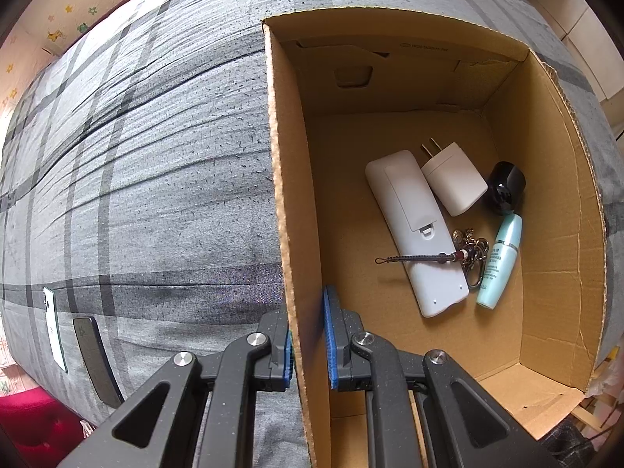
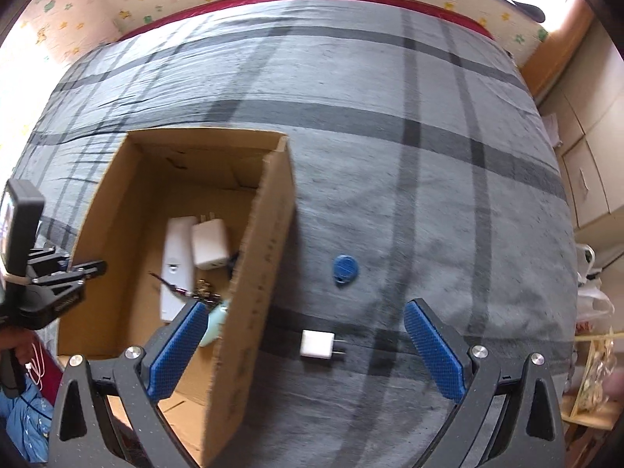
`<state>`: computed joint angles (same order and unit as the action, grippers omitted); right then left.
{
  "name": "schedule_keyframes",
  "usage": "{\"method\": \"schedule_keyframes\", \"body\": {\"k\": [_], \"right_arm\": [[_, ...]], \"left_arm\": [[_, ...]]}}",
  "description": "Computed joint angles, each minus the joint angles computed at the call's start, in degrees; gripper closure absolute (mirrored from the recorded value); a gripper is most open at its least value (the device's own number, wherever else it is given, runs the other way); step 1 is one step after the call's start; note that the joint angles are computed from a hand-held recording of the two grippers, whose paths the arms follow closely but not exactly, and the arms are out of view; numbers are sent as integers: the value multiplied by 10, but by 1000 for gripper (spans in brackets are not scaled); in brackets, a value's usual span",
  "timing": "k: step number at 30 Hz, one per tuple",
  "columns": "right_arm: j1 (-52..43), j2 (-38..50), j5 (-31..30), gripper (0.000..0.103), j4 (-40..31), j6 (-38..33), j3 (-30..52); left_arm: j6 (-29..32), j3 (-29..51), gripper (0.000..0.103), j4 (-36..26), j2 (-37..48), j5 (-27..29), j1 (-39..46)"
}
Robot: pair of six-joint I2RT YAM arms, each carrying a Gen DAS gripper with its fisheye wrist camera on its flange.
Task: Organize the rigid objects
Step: 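Move the right gripper out of the box to the white plug, then grasp the small white plug with the right gripper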
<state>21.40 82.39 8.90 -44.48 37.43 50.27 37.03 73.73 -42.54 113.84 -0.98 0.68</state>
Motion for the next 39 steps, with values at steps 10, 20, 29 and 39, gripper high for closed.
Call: {"method": "schedule_keyframes", "body": {"k": [10,20,29,39], "right_arm": [[-31,-20,-10,0,42,-2,-89],[-59,23,-55,2,103,-18,-140],[-67,112,-82,9,167,-28,-148],[-61,174,-112,28,209,-42,-137]], "left_arm": [[1,1,90,-1,-1,-2,-2],[-1,0,90,1,-1,-3,-4],[-1,-4,90,2,-5,-3,-4],[-2,-2,90,1,-4,-2,-4]]}}
